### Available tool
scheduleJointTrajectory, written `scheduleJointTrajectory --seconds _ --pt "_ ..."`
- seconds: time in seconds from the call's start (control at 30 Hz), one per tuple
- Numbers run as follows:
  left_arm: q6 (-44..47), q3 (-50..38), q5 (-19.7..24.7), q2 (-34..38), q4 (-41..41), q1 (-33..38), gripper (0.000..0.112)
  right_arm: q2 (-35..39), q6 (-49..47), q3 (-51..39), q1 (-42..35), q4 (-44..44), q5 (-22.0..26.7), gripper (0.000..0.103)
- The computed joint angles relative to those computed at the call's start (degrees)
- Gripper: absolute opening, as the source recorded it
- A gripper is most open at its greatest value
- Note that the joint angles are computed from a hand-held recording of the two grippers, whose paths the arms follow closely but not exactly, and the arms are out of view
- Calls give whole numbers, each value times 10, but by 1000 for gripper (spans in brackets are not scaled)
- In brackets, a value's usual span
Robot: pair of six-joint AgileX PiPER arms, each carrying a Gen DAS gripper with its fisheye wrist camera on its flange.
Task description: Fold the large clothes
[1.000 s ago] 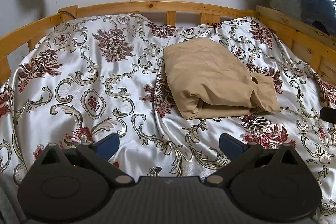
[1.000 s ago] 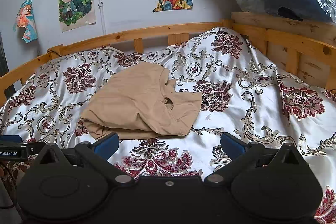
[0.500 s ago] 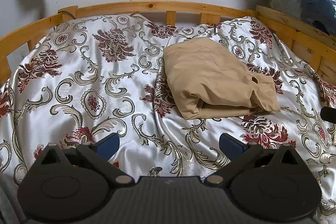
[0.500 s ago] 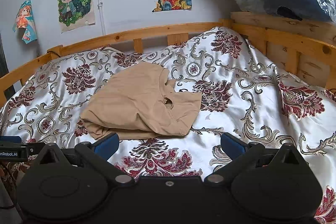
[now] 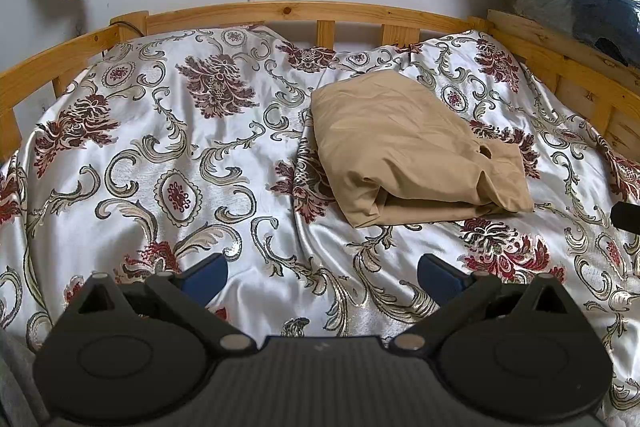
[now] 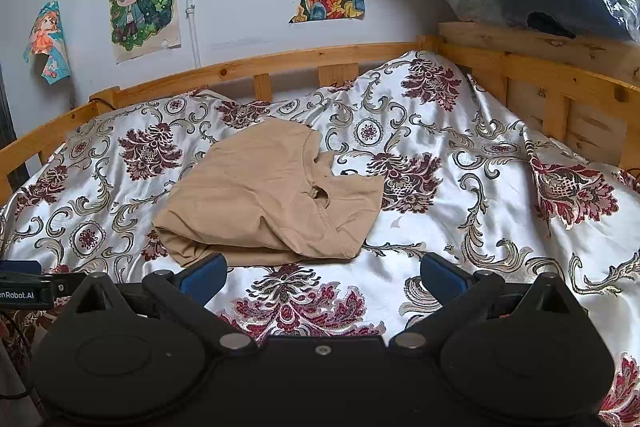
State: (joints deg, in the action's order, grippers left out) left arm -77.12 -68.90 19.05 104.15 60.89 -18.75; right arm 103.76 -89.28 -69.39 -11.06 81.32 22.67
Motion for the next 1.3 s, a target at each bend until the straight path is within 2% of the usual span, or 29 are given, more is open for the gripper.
scheduleJointTrajectory --seconds 1.3 --pt "8 0 0 0 -7 0 102 2 8 -4 -5 -6 5 102"
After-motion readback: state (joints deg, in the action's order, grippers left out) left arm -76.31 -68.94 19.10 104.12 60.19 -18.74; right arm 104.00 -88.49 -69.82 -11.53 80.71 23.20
